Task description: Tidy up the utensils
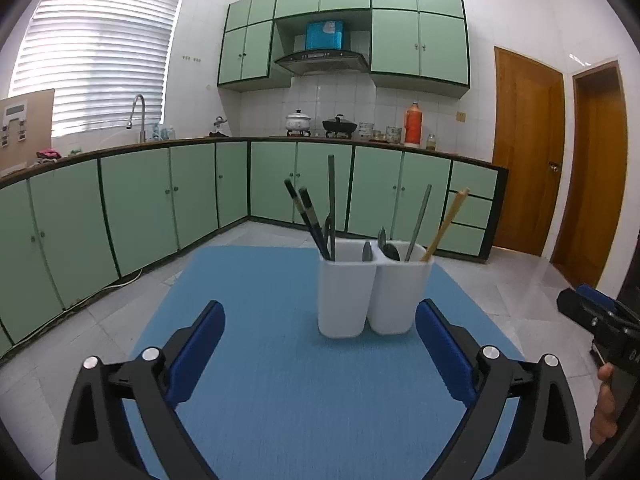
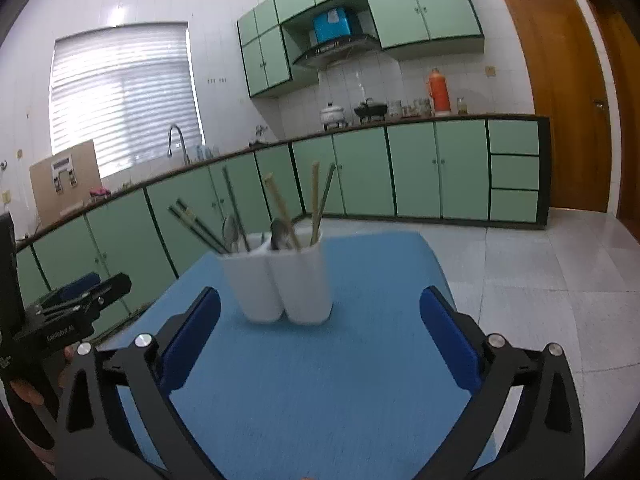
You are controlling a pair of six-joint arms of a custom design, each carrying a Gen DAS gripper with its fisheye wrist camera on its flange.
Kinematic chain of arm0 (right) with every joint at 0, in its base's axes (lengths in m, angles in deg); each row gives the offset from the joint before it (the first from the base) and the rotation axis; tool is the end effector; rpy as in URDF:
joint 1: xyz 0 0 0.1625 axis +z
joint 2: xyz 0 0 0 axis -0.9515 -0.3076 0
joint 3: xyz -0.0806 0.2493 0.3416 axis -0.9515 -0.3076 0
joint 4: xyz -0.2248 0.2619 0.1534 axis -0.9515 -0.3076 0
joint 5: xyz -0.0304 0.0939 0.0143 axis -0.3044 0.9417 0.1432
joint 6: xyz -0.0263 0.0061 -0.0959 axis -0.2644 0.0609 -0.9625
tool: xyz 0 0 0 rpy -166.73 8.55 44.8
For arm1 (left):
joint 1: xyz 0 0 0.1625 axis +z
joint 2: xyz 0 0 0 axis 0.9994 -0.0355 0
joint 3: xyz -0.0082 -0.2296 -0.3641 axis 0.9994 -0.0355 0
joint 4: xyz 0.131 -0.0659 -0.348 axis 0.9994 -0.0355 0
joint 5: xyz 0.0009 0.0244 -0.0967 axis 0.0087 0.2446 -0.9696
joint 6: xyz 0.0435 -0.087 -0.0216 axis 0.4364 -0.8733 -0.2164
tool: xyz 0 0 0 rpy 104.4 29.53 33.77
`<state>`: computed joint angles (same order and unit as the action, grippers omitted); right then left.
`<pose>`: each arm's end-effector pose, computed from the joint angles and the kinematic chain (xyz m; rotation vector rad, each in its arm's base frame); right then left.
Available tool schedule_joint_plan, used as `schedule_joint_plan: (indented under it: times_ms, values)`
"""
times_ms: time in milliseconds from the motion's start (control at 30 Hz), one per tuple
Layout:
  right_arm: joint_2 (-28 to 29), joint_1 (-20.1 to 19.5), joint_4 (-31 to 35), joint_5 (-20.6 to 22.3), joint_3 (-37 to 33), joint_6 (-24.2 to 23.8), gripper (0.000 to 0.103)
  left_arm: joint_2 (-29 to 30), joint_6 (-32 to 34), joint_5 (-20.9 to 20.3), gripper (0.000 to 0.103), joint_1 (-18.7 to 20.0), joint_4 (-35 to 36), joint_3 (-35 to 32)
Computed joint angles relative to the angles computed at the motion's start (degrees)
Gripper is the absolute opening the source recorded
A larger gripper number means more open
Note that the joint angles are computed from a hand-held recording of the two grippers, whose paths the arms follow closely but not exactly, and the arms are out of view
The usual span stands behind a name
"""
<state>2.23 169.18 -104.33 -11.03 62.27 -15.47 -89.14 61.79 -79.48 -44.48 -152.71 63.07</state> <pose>0.2219 -0.6690 0.2800 1.1114 -2.4633 1.1709 -0.3003 -0.5996 0.1894 0.2087 1.8725 -1.4580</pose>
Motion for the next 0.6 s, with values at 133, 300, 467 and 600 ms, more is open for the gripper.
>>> schedule_joint_plan:
  times_ms: [133,300,467,600]
  values:
    - [-1.81,0.98,0.57,-3.18,3.35,-0.47,0.098,-1.60,-5.07,1.18,0.096,-1.63,2.47,5.04]
    - [-3.46,1.85,1.09,-4.95,6.46,-0.67,0.098,-4.12,-15.23,2.73,0.096,-3.56,8.80,10.59]
    - [-5.24,2.63,2.18,-5.60,8.64,0.00,0.098,-6.39,-24.71,4.51,0.096,-5.07,16.84,14.82]
    - [-6.34,3.41,2.32,-5.74,9.26,-0.12,0.098,-6.52,-23.22,5.95,0.096,-6.65,14.80,15.13]
